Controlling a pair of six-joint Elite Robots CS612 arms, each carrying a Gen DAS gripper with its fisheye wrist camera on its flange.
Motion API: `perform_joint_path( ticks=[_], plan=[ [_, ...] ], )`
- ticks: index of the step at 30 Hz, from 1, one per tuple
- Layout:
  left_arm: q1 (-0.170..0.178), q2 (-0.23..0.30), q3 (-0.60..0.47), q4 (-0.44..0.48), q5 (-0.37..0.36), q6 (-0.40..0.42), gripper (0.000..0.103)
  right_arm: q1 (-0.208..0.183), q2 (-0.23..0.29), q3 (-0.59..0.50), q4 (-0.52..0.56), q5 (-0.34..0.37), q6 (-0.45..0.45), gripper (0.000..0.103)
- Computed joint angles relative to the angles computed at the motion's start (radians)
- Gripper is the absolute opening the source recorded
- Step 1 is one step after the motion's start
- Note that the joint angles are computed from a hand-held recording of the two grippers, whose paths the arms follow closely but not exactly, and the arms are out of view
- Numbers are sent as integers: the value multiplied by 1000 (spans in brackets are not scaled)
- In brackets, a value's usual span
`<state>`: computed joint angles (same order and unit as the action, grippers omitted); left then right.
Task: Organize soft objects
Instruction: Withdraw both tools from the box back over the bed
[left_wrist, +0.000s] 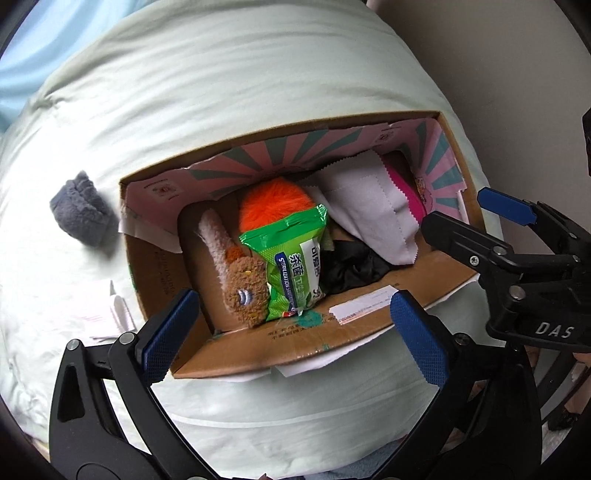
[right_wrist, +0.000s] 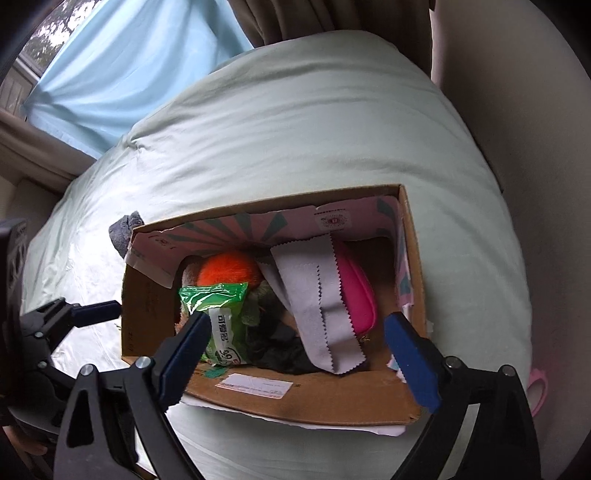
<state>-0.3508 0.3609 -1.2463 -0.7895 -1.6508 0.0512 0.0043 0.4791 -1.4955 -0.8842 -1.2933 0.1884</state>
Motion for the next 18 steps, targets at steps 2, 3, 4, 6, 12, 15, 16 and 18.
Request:
perform_joint_path(
  ticks=[2, 3, 4, 6, 12, 15, 16, 18],
  plan=[
    [0, -5, -6, -1, 1, 2, 103, 2, 0, -7, -8, -1, 3, 93],
    [1, -7, -11, -1, 1, 6, 103, 1, 0, -13, -8, 0, 7, 93],
    [1, -7, -15, -2, 1, 9, 103, 1, 0, -18, -11, -1, 12, 93],
    [2, -9, -28, -4, 2, 15, 103, 4, 0, -34, -22, -10, 27, 93],
    [16, -13, -88, -10, -17, 23, 103, 26, -31, -54, -20, -95, 24, 94],
    [24, -17, -124, -13, -24, 26, 103, 39, -53, -64, -23, -128, 31, 94],
    [28, -19, -137, -13, -27, 29, 103, 45, -61, -66, -25, -142, 32, 94],
    [39, -24, -167, -11, -34, 27, 103, 60, -79, -68, -25, -170, 31, 94]
  ],
)
